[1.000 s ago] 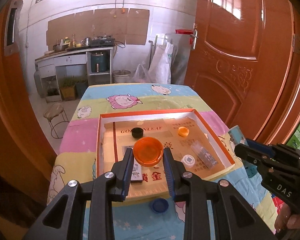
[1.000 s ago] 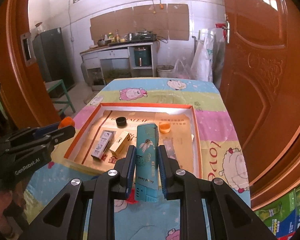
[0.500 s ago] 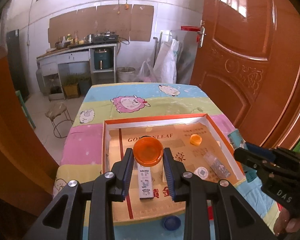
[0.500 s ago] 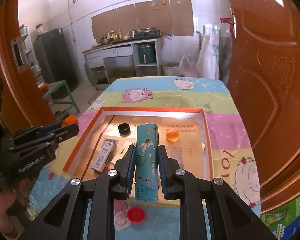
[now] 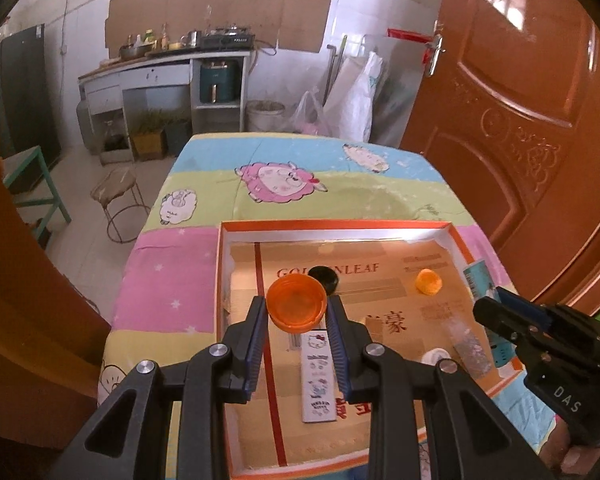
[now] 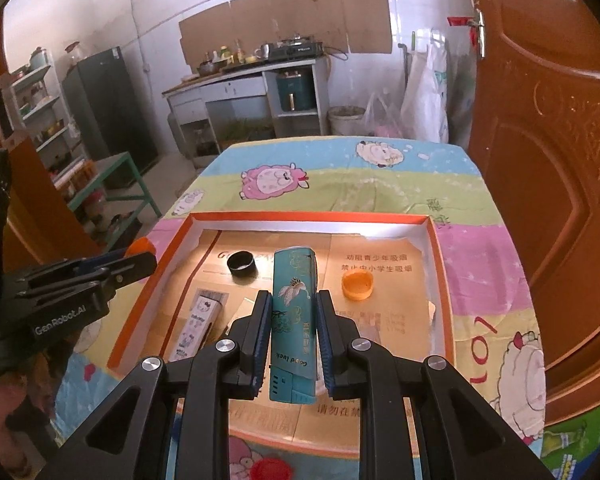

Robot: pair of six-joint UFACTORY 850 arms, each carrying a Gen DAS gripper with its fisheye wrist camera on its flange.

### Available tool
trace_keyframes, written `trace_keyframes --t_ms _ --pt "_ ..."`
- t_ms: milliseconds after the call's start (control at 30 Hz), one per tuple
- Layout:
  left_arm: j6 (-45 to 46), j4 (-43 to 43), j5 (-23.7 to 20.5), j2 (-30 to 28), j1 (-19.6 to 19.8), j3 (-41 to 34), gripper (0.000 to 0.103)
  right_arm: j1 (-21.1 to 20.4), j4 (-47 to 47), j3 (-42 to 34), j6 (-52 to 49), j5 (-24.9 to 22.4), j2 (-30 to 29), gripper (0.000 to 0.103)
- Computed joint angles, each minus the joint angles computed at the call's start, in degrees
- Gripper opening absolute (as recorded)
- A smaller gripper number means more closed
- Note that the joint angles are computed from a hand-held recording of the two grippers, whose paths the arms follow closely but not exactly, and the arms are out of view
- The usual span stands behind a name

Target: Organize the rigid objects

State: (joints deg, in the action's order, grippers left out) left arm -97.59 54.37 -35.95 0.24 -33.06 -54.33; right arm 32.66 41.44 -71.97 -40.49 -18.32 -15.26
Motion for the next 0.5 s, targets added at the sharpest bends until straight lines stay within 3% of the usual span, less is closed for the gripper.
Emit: trace_keyframes --t_ms 500 --pt "7.4 -8.3 4.4 -5.0 5.4 -1.8 0.030 -0.6 -0.9 -4.9 1.8 -2.1 -5.8 0.022"
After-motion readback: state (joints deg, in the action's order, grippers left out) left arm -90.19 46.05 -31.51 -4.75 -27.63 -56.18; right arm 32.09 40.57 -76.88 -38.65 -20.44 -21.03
